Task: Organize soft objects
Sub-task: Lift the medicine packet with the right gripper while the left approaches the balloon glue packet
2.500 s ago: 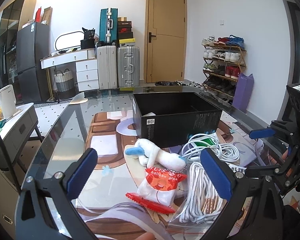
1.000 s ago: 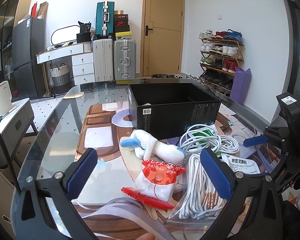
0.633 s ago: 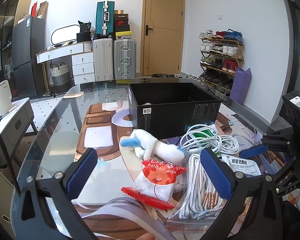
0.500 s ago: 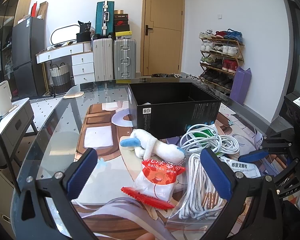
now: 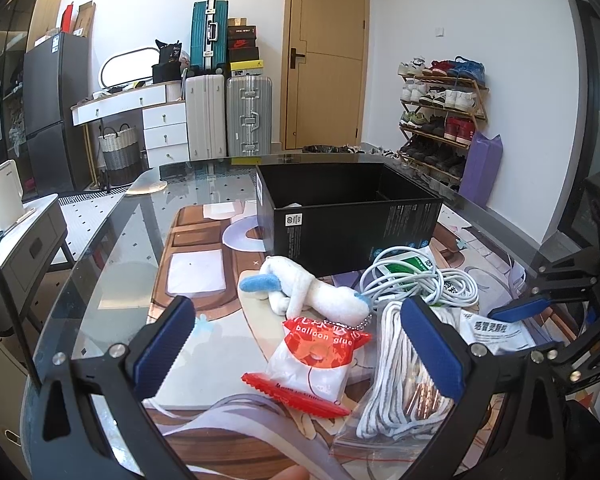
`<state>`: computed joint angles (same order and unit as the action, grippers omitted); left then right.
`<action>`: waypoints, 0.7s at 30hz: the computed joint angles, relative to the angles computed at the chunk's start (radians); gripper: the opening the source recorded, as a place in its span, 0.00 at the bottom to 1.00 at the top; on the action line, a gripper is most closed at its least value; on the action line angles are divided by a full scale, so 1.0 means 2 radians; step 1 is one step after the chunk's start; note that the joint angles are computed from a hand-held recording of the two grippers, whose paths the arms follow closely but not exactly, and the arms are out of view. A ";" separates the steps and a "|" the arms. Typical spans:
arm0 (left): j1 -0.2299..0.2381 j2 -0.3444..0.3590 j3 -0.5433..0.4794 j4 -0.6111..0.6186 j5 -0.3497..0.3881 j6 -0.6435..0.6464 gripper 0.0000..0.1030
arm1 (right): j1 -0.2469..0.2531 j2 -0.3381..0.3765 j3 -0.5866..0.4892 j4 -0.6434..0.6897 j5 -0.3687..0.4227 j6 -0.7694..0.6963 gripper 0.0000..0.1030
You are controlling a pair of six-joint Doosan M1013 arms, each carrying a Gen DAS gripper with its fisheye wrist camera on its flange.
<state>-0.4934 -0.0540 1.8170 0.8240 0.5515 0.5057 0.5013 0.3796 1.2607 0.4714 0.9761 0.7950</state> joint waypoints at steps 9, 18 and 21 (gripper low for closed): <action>0.000 0.000 0.004 -0.002 -0.002 0.005 1.00 | -0.006 -0.008 0.004 0.005 -0.023 0.002 0.40; 0.002 0.006 -0.009 -0.047 0.021 0.048 1.00 | -0.015 -0.016 0.016 0.051 -0.077 0.003 0.40; 0.002 0.012 -0.020 -0.068 0.048 0.080 1.00 | -0.016 -0.016 0.016 0.052 -0.081 0.006 0.40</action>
<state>-0.4902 -0.0293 1.7779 0.6874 0.6477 0.6654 0.4685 0.3468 1.2920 0.5747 0.8140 0.8074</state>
